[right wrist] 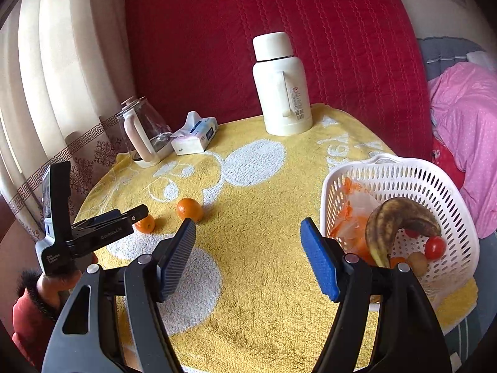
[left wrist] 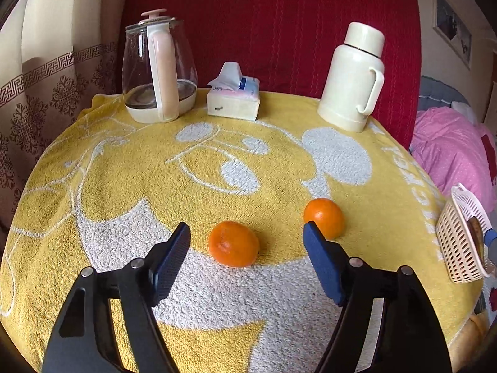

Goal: Organize fruits
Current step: 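Move the left tool to the larger orange and close on it, then grasp the smaller orange with the right tool while the left tool holds its orange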

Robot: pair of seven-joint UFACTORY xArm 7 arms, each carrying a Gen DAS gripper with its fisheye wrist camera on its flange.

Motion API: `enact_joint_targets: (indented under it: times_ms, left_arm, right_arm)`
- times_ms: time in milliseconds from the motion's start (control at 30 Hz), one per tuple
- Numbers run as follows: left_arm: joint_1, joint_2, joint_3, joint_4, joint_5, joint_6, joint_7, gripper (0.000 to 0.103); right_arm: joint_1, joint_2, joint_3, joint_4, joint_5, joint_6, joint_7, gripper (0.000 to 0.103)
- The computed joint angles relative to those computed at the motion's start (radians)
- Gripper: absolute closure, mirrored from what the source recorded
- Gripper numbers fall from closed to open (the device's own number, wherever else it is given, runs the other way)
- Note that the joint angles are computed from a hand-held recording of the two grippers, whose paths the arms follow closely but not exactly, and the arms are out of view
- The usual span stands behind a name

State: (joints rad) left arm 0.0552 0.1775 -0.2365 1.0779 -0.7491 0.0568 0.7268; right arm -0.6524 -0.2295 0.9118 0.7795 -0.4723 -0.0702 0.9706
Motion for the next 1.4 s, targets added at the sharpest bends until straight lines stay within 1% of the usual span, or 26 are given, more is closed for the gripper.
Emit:
enact_joint_targets:
  times_ms: [67, 133, 167, 267, 367, 467, 600, 733, 833, 933, 1000, 1067, 1133, 1233, 1367, 1400]
  left_arm:
    - [-0.017, 0.022, 0.029, 0.012, 0.056, 0.012, -0.04, 0.038]
    - [-0.009, 0.041, 0.03, 0.028, 0.083, 0.032, -0.057, 0.043]
    - [-0.009, 0.05, 0.035, 0.036, 0.1, 0.043, -0.073, 0.047]
    - [0.007, 0.074, 0.03, 0.056, 0.121, 0.079, -0.092, 0.051]
    - [0.02, 0.086, 0.025, 0.07, 0.125, 0.115, -0.1, 0.057]
    - [0.03, 0.089, 0.016, 0.073, 0.107, 0.125, -0.089, 0.061]
    - [0.055, 0.083, -0.011, 0.072, 0.028, 0.13, -0.027, 0.061]
    - [0.067, 0.06, -0.037, 0.05, -0.083, 0.094, 0.075, 0.061]
    - [0.074, 0.043, -0.061, 0.037, -0.193, 0.06, 0.182, 0.061]
    - [0.059, 0.033, -0.057, 0.034, -0.272, 0.043, 0.253, 0.061]
    - [0.041, 0.03, -0.042, 0.034, -0.304, 0.03, 0.274, 0.061]
    - [0.033, 0.03, -0.031, 0.04, -0.338, 0.031, 0.292, 0.061]
    - [0.02, 0.03, -0.015, 0.043, -0.35, 0.025, 0.287, 0.061]
    - [0.017, 0.028, -0.01, 0.046, -0.394, 0.006, 0.311, 0.061]
    - [0.015, 0.027, -0.014, 0.052, -0.464, -0.018, 0.367, 0.061]
    - [0.008, 0.028, -0.008, 0.052, -0.466, -0.029, 0.365, 0.061]
  right_arm:
    - [-0.016, 0.014, 0.022, 0.011, -0.011, 0.006, 0.002, 0.032]
    - [-0.029, 0.031, 0.038, 0.022, -0.031, 0.013, 0.012, 0.032]
    - [-0.032, 0.042, 0.042, 0.029, -0.044, 0.018, 0.018, 0.032]
    - [-0.048, 0.067, 0.063, 0.05, -0.096, 0.033, 0.05, 0.032]
    - [-0.07, 0.095, 0.09, 0.073, -0.158, 0.052, 0.087, 0.032]
    - [-0.08, 0.128, 0.108, 0.099, -0.225, 0.076, 0.128, 0.032]
    - [-0.049, 0.2, 0.095, 0.143, -0.31, 0.11, 0.168, 0.032]
    - [0.018, 0.284, 0.054, 0.198, -0.368, 0.152, 0.173, 0.032]
    - [0.097, 0.362, 0.002, 0.26, -0.417, 0.198, 0.175, 0.032]
    - [0.166, 0.445, -0.036, 0.33, -0.411, 0.247, 0.133, 0.032]
    - [0.212, 0.495, -0.059, 0.377, -0.401, 0.268, 0.092, 0.032]
    - [0.276, 0.534, -0.102, 0.428, -0.415, 0.296, 0.076, 0.032]
    - [0.344, 0.579, -0.149, 0.486, -0.434, 0.326, 0.058, 0.032]
    - [0.439, 0.652, -0.213, 0.581, -0.444, 0.381, 0.022, 0.032]
    - [0.535, 0.727, -0.283, 0.682, -0.428, 0.432, -0.034, 0.032]
    - [0.553, 0.746, -0.295, 0.708, -0.416, 0.441, -0.051, 0.032]
